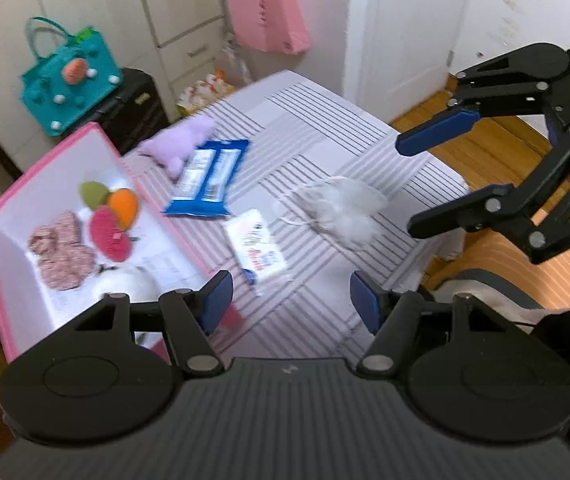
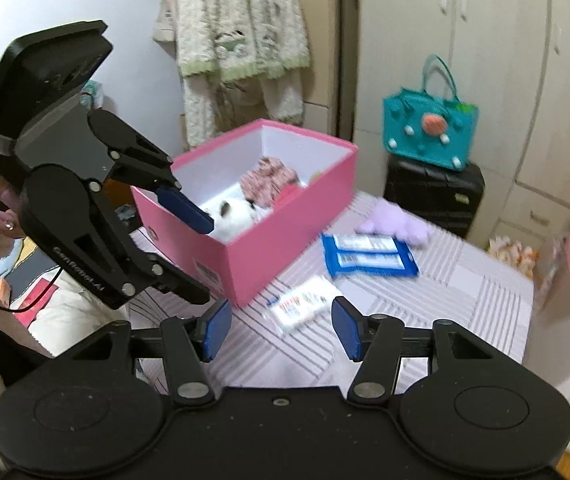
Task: Organize soft objects
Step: 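Move both grippers back over the table toward the bath puff and white wipes, then grasp the white mesh bath puff with the right gripper while the left gripper grasps the white wipes pack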
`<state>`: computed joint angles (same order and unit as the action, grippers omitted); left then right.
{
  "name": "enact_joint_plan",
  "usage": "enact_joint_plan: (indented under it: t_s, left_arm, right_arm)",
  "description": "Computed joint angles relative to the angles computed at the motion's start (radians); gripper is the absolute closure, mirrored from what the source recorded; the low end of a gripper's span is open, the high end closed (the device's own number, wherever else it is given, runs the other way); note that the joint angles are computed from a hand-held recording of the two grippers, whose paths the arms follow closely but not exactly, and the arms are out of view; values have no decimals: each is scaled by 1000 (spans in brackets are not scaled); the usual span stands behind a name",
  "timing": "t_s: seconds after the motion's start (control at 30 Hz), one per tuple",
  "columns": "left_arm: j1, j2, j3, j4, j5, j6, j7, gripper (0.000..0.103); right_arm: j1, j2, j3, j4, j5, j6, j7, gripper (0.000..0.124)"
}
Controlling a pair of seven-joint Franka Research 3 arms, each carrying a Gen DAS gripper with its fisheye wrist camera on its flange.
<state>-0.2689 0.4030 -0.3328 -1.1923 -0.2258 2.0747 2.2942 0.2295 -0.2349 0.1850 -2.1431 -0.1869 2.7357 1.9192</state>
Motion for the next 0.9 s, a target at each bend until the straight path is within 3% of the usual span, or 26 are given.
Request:
enact_joint_plan:
  t_s: [0.1, 0.17, 0.4, 0.7, 0.8, 0.9]
  left_arm:
    - [-23, 34, 0, 47, 25, -48, -20, 39]
    - [-32, 41, -1, 46, 33, -38, -24, 41]
    - [-37, 20, -18, -76, 11, 131, -31, 42]
    - [-54, -12, -18, -265, 44, 441, -135, 49]
    - [-80, -15, 0, -332, 119, 592, -211, 53]
    - [-136, -8, 56, -379, 275, 737, -342, 53]
  right_arm:
    - [1, -24, -6, -37, 25, -5, 15, 63]
    - [-2, -34, -6, -56, 29, -2, 13, 60]
    - [-44, -30, 11, -138, 10, 75, 43, 60]
    - [-242, 17, 133, -207, -387, 248, 413, 58]
    - [-323, 46, 177, -208, -542, 317, 594, 57]
    - [-397, 80, 226, -181, -750, 329, 792, 57]
